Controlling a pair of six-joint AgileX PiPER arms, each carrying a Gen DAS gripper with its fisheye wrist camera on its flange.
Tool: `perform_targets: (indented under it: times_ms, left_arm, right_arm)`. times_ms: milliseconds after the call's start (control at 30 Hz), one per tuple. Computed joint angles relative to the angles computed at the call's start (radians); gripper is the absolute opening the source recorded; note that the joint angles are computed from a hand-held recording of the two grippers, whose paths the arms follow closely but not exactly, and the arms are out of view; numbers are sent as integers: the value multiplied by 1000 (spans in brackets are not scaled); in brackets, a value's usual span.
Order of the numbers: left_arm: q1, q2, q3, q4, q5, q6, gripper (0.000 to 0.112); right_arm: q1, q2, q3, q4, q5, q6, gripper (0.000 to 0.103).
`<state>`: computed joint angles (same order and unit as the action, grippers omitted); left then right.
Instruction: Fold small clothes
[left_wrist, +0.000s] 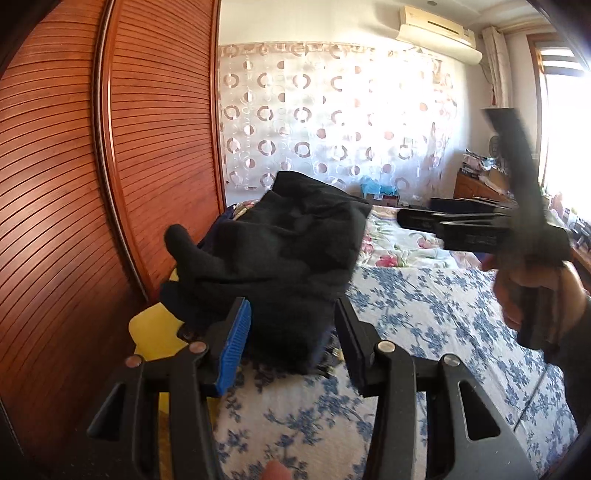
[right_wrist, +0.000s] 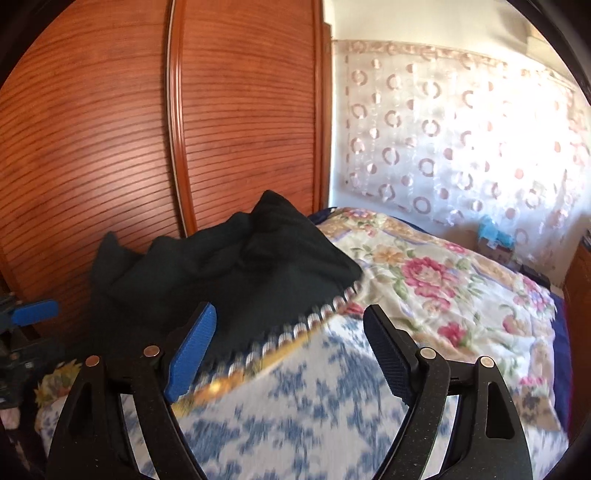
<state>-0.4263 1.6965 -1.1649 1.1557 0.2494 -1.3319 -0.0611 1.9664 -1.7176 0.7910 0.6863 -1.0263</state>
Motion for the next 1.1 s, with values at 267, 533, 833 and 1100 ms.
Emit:
perform_targets:
  times_ms: [267,533,833,1100]
  left_arm:
    - [-100,-36,44,24,6,-54,46]
    - [-219,-53,61,95,35,-143,46]
    - [-324,-78,37,8,91,-70,47]
    - [-391,-116,19,15,160,-70,47]
  right_arm:
    - [-152,-319,416,133,-63,-176,89]
    - [-352,-593,725,212,-76,-309,89]
    - [-653,-775,844,273,81,-376,89]
    - [-864,-832,825,320,200,-381,89]
